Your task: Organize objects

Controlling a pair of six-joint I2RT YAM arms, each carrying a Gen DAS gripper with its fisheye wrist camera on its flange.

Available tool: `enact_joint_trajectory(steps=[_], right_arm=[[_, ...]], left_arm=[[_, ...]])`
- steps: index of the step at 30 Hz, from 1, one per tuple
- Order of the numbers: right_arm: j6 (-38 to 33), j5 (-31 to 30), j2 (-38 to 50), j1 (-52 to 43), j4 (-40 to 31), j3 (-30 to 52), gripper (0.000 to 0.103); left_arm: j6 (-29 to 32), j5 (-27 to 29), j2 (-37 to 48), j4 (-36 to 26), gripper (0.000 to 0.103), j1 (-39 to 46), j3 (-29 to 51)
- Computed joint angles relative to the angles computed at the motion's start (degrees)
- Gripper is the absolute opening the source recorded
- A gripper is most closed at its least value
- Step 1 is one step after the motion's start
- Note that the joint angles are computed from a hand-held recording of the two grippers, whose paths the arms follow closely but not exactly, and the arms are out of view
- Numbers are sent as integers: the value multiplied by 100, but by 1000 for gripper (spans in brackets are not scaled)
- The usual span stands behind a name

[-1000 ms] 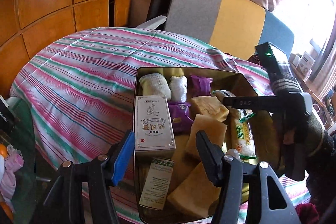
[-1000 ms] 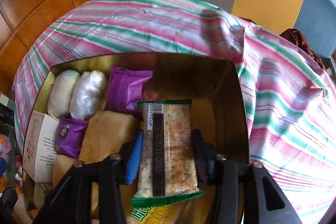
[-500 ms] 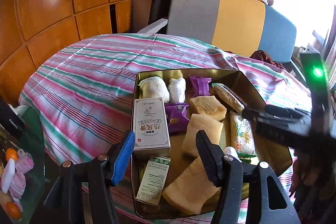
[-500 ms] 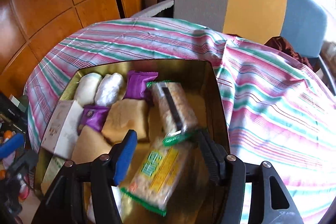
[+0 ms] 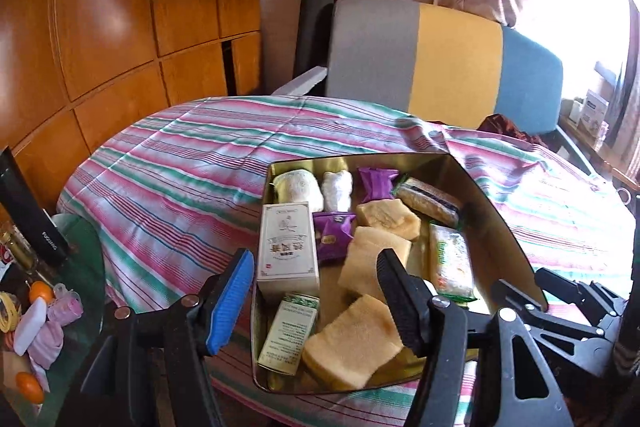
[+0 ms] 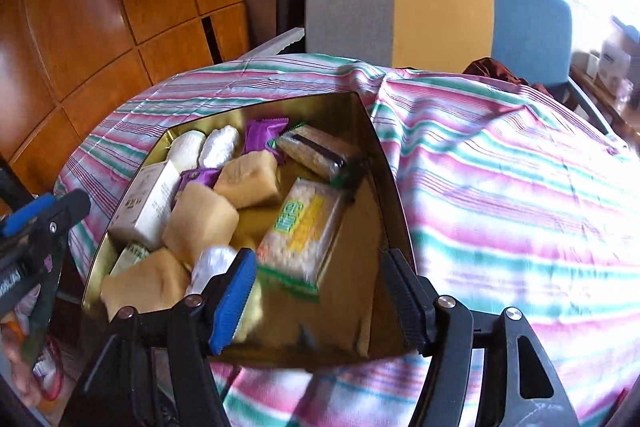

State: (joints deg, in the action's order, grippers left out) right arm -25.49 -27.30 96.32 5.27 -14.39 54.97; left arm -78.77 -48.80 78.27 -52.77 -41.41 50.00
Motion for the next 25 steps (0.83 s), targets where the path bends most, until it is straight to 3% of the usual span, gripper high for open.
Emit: enact_joint_trajectory(steps=[16, 20, 25], right_arm=[[12, -141, -277, -134, 118, -300, 71], [-1, -89, -251, -72, 136, -313, 72], [8, -16, -234, 15, 162, -334, 72]], left_arm=[[156, 64, 11, 179, 65, -59, 8], [141, -30, -49, 182, 58, -61, -53], [284, 21, -135, 275, 58, 0, -106]])
